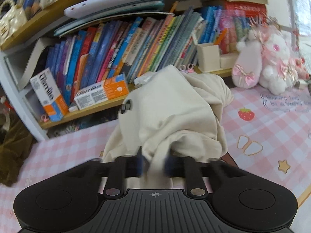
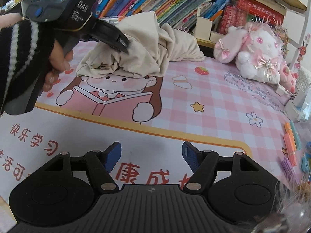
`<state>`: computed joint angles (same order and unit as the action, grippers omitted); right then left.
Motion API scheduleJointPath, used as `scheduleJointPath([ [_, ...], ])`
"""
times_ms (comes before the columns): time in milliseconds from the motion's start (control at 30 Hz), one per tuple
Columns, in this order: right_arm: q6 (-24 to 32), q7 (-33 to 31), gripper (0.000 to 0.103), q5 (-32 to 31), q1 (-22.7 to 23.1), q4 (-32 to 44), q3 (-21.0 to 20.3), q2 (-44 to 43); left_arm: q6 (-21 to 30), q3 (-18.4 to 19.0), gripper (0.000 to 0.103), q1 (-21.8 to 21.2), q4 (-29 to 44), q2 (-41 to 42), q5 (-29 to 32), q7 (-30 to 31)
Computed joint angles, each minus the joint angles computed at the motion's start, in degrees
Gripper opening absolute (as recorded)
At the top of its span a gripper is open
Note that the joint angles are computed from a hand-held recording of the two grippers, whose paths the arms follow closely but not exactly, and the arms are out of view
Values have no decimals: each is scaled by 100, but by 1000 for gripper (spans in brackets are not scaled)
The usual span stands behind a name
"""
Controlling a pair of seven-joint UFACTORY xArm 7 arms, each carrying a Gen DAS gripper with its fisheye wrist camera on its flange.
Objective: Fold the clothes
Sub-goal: 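Reach both tools to the crumpled beige shirt and close the left tool on it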
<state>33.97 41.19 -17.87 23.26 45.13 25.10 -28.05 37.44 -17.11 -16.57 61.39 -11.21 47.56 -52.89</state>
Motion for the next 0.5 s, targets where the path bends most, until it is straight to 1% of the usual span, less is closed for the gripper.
scheduleJointPath([
  [133, -57, 1, 68, -75, -19, 22, 28, 9, -259, -10, 9, 32, -274, -396, -43, -41],
  [267, -110, 50, 68, -284, -159, 74, 96, 61, -600, -148, 9, 106, -607, -904, -315, -56],
  [367, -185, 191, 68, -567, -352, 122, 188, 107, -795, -274, 9, 77, -902, -1340, -624, 122],
  [500, -279, 218, 69, -805, -443, 145, 178, 168, -992, -278, 9, -166, -1538, -2209, -1301, 376],
])
